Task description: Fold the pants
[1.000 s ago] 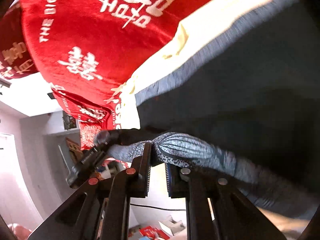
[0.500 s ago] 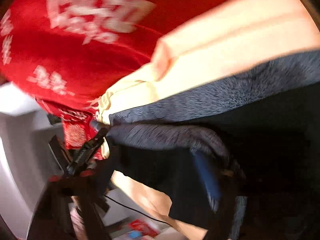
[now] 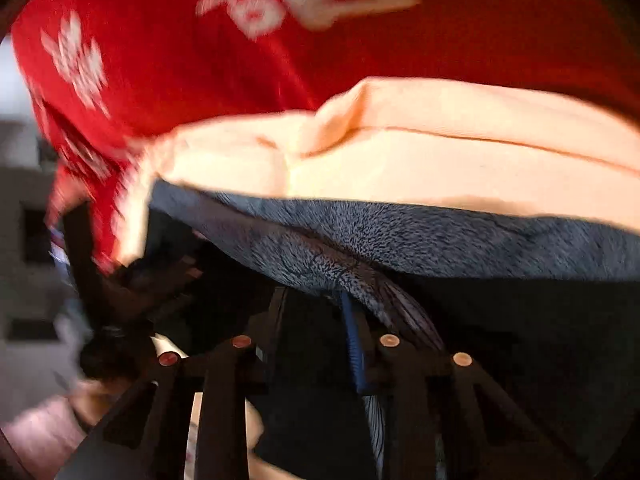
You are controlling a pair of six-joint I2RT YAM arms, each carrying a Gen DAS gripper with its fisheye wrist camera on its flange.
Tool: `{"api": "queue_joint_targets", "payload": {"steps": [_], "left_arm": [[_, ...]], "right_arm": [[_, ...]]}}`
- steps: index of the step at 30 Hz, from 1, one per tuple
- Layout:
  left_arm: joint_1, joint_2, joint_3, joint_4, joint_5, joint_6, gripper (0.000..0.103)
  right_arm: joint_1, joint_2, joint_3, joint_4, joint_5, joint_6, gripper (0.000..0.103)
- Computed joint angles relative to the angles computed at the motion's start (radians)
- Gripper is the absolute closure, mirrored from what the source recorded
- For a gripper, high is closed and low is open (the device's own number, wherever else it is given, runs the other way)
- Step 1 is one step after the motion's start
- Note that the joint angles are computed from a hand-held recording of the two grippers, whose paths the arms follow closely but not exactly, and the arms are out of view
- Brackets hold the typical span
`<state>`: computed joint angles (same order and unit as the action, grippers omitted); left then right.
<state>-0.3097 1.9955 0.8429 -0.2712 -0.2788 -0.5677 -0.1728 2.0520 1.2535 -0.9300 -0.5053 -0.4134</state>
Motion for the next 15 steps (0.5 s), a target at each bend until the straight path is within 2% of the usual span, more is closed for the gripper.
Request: {"api": "queue_joint_targets", "payload": {"steps": [2, 4, 10, 13, 15], "left_arm": [[-0.005, -0.046, -0.011, -0.048, 0.03, -0.009, 0.013], [-0.034, -0.096, -0.028, -0.098, 0.023, -0.022, 0.013], [-0.223, -0.226, -0.063, -0.233, 0.046, -0.139, 0.013], [-0.352, -0.244, -0.037, -0.283, 0.089, -0.212, 0.013], [-0.415, -0.238, -0.019, -0.287, 0.107, -0.222, 0.013]], "right_arm": [[-0.048, -0.031, 0.012, -0.062, -0.04, -0.035, 0.05], [-0.081, -0.076, 0.003, -0.097, -0.059, -0.046, 0.045], [-0.353, -0.205, -0.066, -0.23, 0.008, -0.193, 0.045], [-0.499, -0.276, -0.101, -0.243, 0.056, -0.239, 0.045], [-0.604, -0.302, -0.117, -0.246, 0.099, -0.272, 0.045]]}}
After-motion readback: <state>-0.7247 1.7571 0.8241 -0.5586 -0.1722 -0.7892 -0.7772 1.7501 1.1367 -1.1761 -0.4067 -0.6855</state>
